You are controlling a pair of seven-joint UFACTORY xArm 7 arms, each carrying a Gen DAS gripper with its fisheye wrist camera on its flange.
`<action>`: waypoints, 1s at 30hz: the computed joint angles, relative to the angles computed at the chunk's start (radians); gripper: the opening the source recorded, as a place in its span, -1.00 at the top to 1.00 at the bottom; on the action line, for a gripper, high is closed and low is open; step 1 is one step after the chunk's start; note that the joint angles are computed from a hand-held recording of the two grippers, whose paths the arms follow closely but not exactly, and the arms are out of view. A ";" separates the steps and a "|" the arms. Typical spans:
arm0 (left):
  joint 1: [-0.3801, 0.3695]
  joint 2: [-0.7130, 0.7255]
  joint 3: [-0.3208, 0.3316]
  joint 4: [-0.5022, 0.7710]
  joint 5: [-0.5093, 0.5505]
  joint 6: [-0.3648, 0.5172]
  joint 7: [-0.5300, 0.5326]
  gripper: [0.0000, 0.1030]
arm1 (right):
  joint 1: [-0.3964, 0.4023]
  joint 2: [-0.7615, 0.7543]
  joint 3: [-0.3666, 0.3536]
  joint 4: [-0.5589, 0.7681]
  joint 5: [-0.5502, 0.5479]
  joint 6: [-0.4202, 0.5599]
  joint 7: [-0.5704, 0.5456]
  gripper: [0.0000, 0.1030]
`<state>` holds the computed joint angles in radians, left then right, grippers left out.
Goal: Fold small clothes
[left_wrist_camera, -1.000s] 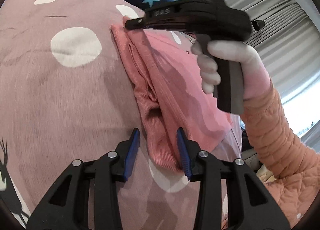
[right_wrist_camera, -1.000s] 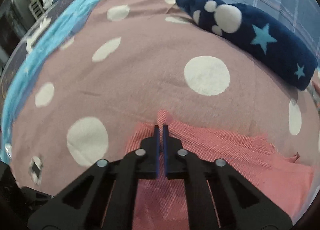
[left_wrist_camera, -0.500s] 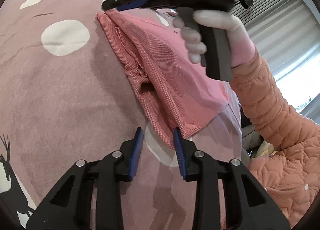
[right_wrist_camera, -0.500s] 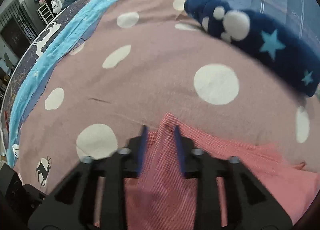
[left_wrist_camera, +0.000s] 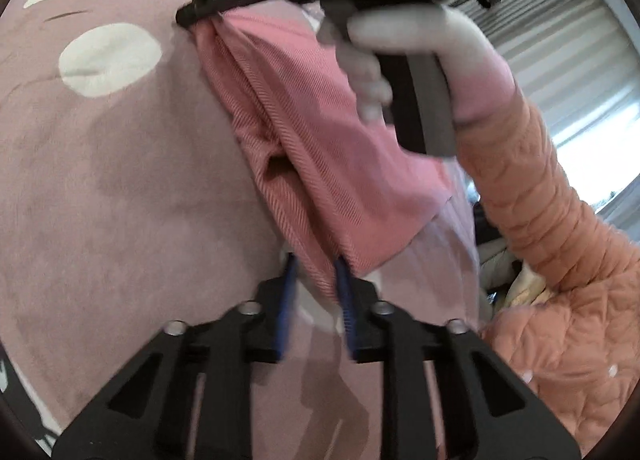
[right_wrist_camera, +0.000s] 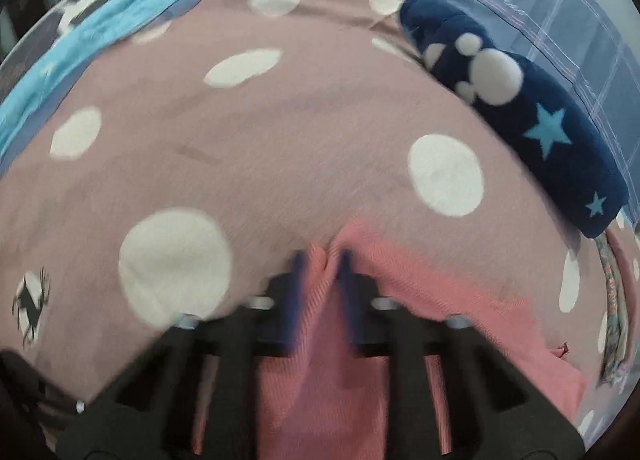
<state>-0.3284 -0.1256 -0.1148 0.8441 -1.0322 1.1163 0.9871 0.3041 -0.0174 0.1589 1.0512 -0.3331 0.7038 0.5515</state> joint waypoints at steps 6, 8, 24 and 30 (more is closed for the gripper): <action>0.024 0.015 0.011 -0.001 0.001 0.037 0.040 0.88 | -0.020 0.015 -0.017 -0.008 0.114 -0.074 -0.075 0.88; 0.022 0.011 0.007 -0.001 -0.007 0.029 0.040 0.88 | -0.024 0.024 -0.021 0.002 0.153 -0.076 -0.091 0.89; -0.068 -0.290 0.063 -0.255 -0.295 -0.126 0.154 0.85 | 0.046 -0.308 -0.042 -0.264 0.457 -0.152 -0.356 0.52; -0.095 -0.198 -0.061 -0.216 -0.254 -0.252 0.062 0.80 | 0.081 -0.233 -0.067 -0.320 0.630 -0.275 -0.418 -0.10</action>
<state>-0.4237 -0.3239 -0.1756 0.6277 -1.2857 0.8642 1.0489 0.3852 -0.2509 0.0917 0.7316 0.2966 0.4285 0.1335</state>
